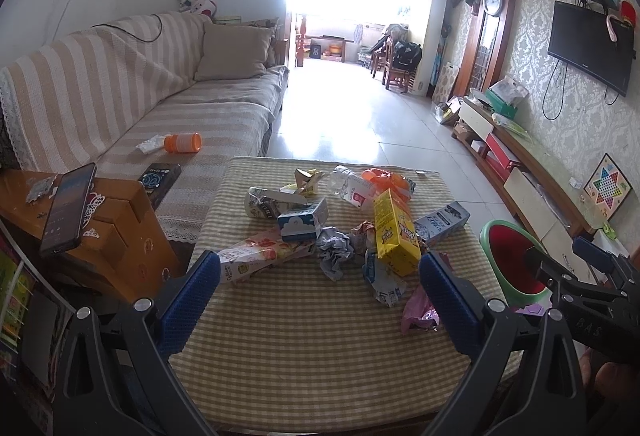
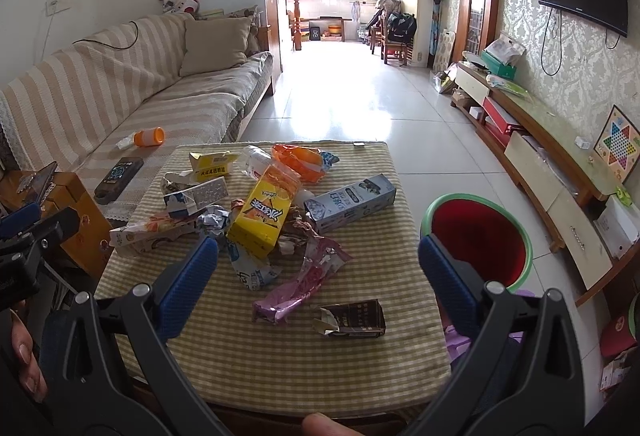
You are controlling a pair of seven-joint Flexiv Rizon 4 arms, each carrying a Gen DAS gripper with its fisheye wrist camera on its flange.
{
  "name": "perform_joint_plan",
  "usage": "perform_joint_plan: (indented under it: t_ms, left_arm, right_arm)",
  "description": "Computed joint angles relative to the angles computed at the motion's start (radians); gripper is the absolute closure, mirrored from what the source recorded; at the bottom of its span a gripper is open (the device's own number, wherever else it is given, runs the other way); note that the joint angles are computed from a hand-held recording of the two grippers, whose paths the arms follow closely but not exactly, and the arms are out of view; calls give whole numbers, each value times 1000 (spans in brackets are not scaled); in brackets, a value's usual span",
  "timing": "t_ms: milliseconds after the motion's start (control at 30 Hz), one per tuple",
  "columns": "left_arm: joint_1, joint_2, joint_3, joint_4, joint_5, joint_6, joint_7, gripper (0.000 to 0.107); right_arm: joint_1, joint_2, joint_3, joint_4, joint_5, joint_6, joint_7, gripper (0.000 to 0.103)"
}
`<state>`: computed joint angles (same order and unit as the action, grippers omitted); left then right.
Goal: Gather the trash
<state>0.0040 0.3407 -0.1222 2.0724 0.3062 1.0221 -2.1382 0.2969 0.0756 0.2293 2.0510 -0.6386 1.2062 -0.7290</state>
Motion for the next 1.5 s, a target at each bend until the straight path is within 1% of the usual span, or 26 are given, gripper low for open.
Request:
perform_joint_plan:
  t_ms: [267,367,433,533,633,733,833,900,1033,1233,1300,1367,1500]
  left_arm:
    - [-10,-27,16,3,-23,-24,19,12]
    - [-9,-50,26,-8,-30,-52,46,12]
    - [-3,-66,30,-23,-12,-74,70,12]
    - [-7,-100,58,-35,-27,-80,133,12]
    - [0,-145,70,-67,-18,-119,195,12]
    - [-4,-197,99,-90,-62,-139,283,12]
    - [-5,-252,115,-124,-88,-173,364,12]
    - [-9,-286,128,-138,-131,-183,431,12]
    - [-5,-351,146,-174,-179,-214,521,12]
    - [6,-440,158,-231,-261,-270,670,12]
    - [3,-472,162,-262,-235,-299,679,12]
    - [1,-496,166,-275,-232,-306,695,12]
    - [-4,-521,176,-286,-232,-317,682,12]
  right_arm:
    - [6,-23,-7,6,49,-17,-25,4]
    - [11,-39,-11,7,87,-24,-47,4]
    - [15,-51,-15,7,119,-32,-66,4]
    - [18,-72,-21,4,163,-54,-90,4]
    - [22,-97,-27,-10,236,-85,-125,4]
    - [22,-119,-31,-20,291,-108,-159,4]
    - [24,-153,-31,-44,376,-144,-213,4]
    - [24,-173,-29,-62,431,-172,-243,4]
    - [32,-211,-35,-85,444,-212,-258,4]
    - [36,-254,-42,-108,445,-238,-273,4]
    - [36,-265,-44,-113,446,-248,-277,4]
    - [37,-273,-44,-116,447,-256,-281,4]
    - [38,-277,-46,-104,429,-241,-299,4]
